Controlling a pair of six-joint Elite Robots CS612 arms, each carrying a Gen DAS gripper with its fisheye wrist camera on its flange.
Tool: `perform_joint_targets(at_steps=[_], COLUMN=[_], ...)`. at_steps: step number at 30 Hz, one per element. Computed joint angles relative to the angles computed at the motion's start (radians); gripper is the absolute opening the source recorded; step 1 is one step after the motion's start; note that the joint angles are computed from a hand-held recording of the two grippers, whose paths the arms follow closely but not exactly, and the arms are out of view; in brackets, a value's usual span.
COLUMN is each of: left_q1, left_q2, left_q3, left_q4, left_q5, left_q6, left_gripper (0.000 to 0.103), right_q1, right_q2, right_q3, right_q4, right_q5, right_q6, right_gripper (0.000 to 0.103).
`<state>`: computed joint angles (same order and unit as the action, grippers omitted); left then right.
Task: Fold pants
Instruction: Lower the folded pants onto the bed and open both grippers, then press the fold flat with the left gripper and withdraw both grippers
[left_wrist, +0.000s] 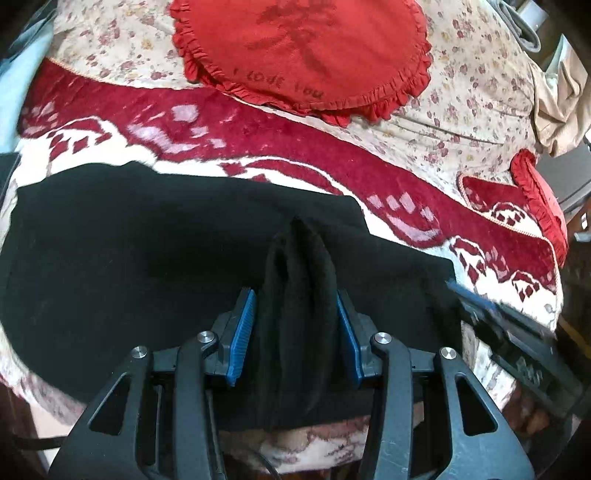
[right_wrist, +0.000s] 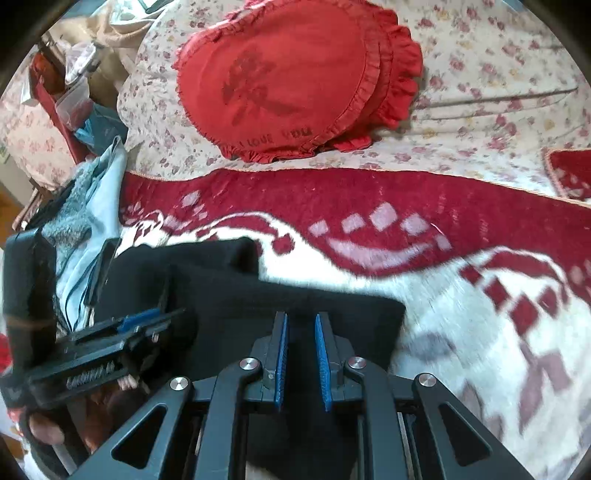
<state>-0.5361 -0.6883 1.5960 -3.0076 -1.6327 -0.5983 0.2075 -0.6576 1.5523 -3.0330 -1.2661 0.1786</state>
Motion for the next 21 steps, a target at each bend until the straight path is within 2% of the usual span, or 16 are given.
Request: perform_joint_targets(at_steps=[3,6,10,13,21], left_q1=[-0.009,-0.026,-0.046,-0.057,-0.091], left_q2=[-0.016,-0.026,-0.035,-0.05,-0.099], left_q3=[0.031,0.054,0.081,0.108,0.181], left_q4=[-0.024,-0.027,-0.043,-0.054,-0.116], left_q5=[0.04,0.107,0.172,0.203,0.318], left_q6=[-0.027,-0.025,-0.018,-0.016,-0.007], left_gripper=[0.042,0.044,0.044,0.044,0.044], right_q1=[0.009,0.029,0.032,0.037,0.055], right_q2=[-0.031,-0.04,-0.024,-0.042,-0.085], right_q3=[0.056,0.081,0.086,0.096,0.147], right_q4=[-0.02,0.004,-0.005,0.006,-0.073], right_q5=[0.009,-0.026,-0.026,-0.031,-0.052], right_q6=[-0.026,-0.067,-0.035,-0.061,-0.066], right_gripper=[0.014,0.017,0.018,0.018,0.023])
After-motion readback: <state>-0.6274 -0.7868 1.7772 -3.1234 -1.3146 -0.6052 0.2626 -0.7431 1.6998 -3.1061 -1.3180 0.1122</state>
